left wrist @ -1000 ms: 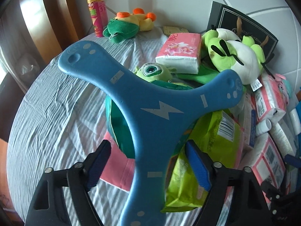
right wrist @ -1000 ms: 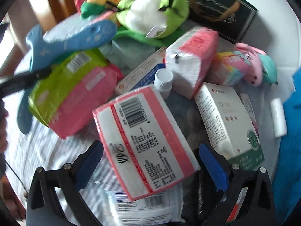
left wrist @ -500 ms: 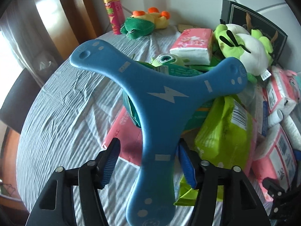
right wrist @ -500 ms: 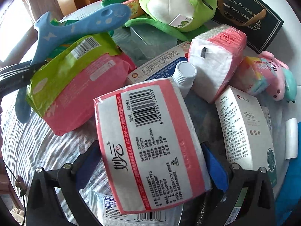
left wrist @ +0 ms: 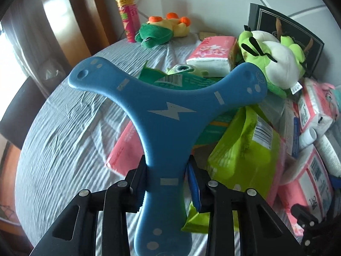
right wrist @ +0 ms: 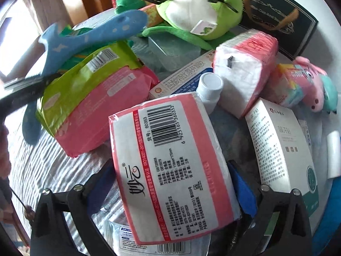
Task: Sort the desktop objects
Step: 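Close left gripper on the boomerang while right gripper grasps the tissue pack, then lift the boomerang and tissue pack and carry both over the blue crate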
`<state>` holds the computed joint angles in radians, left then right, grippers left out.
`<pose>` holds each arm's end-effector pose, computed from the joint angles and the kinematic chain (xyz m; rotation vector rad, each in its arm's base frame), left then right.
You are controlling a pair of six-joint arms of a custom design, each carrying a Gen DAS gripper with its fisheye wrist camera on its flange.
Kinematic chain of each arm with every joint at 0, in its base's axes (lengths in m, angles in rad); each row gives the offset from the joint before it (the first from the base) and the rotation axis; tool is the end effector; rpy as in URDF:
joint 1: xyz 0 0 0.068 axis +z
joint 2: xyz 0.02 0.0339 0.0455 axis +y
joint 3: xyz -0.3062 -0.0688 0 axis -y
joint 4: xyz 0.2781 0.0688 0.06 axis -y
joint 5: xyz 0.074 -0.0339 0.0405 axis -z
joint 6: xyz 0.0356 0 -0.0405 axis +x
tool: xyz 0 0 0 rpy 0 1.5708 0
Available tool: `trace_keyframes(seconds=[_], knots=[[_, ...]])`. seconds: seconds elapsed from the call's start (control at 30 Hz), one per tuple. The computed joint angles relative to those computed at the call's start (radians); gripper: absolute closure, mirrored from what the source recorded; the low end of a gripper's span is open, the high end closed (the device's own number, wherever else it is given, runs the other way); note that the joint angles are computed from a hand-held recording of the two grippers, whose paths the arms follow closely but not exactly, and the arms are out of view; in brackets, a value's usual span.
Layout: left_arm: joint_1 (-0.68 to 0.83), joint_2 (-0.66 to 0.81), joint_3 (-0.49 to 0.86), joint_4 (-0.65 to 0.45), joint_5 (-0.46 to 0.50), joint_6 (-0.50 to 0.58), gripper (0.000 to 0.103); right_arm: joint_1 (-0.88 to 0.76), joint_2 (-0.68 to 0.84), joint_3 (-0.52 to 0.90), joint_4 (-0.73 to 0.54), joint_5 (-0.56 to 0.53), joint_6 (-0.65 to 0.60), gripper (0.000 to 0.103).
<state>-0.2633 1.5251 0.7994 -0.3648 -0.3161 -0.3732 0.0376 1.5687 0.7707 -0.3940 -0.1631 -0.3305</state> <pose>0.2961 -0.0684 0.1841 -0.2426 2.5743 0.1931 0.2964 0.0169 0.1611 -0.5437 2.6861 0.1449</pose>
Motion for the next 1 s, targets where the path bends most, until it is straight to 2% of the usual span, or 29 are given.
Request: trace_keyframes(seconds=[0.13, 0.5, 0.73, 1.0], knots=[[0.019, -0.119, -0.036, -0.038, 0.017, -0.021, 0.069, -0.012, -0.037, -0.014, -0.005, -0.008, 0.026, 0.004], [-0.03, -0.405, -0.009, -0.239, -0.062, -0.046, 0.069, 0.014, -0.285, -0.003, -0.083, -0.056, 0.054, 0.004], [-0.1, -0.589, 0.005, -0.419, -0.142, -0.121, 0.069, 0.048, -0.498, 0.016, -0.185, -0.054, 0.085, 0.004], [-0.259, -0.769, 0.058, -0.642, -0.235, -0.235, 0.069, 0.08, -0.741, 0.057, -0.339, -0.005, 0.14, 0.004]])
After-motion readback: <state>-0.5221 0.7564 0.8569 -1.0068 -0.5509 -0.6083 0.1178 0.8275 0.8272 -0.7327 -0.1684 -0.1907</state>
